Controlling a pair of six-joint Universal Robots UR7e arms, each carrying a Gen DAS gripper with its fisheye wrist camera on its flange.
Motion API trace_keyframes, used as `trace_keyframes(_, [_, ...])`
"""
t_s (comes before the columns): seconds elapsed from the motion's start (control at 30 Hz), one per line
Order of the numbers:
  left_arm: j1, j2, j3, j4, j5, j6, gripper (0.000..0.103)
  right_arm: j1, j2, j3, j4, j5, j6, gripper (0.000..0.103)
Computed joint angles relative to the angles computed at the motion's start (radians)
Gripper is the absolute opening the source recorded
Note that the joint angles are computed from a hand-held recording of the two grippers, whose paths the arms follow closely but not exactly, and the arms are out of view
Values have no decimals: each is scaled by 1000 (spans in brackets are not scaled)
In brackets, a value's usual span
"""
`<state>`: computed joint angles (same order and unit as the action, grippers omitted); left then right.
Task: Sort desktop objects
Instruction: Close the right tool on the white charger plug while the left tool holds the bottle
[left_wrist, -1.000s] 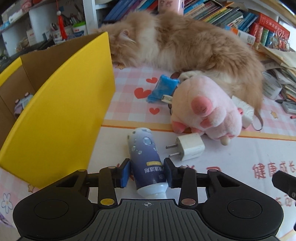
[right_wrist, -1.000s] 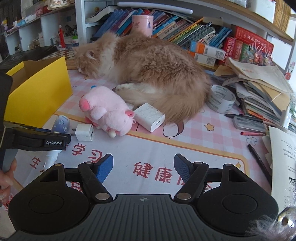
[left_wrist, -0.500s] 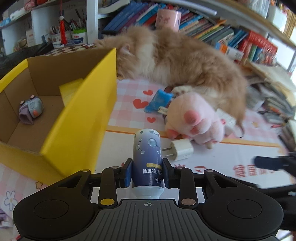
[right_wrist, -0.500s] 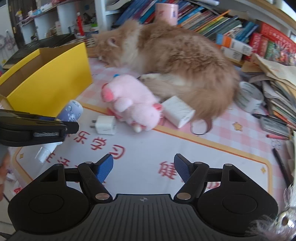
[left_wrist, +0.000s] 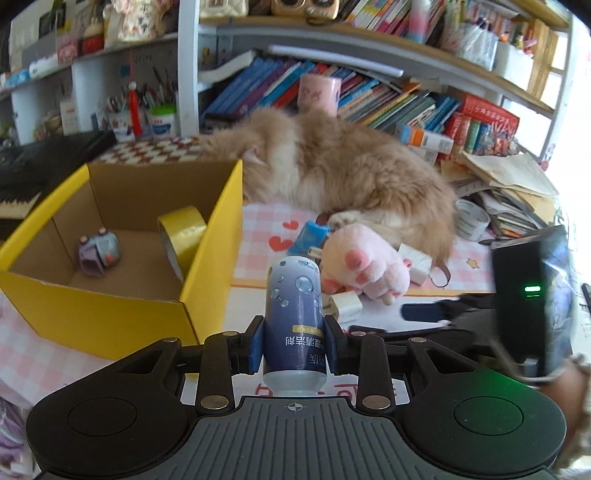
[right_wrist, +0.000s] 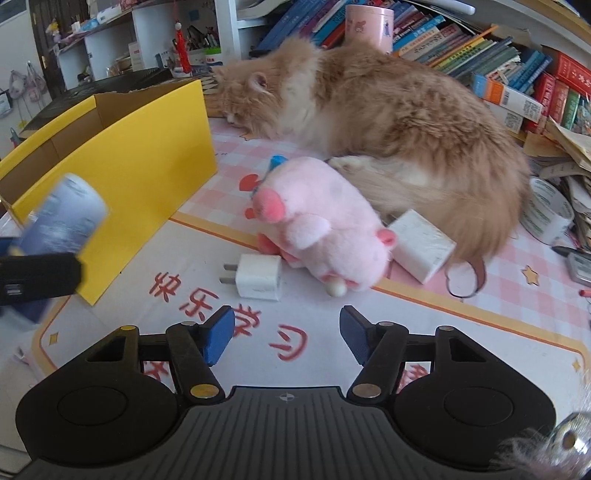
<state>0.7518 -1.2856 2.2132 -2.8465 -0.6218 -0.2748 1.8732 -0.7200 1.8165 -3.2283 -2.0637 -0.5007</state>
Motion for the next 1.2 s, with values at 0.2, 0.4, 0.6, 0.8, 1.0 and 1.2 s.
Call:
trace_keyframes(0.2, [-18, -22, 17, 5, 24, 16, 31, 2, 60, -37, -47, -11, -21, 60])
trace_keyframes(0.4, [-21, -50, 29, 31, 26, -1, 31, 11, 113, -84, -68, -22, -35, 57])
trace_keyframes(0.6, [-28, -61, 40, 17, 25, 21, 31, 19, 149, -136, -33, -47, -26, 53])
trace_keyframes(0.8, [-19, -65, 41, 7, 10, 25, 31, 21, 151, -137, -32, -51, -14, 49])
trace_keyframes(1.0, [-19, -65, 46, -23, -6, 55, 31, 23, 144, -135, -15, -50, -12, 41])
trace_keyframes(1.2, [-18, -67, 48, -40, -24, 75, 31, 22, 99, -95, -15, -43, 15, 41])
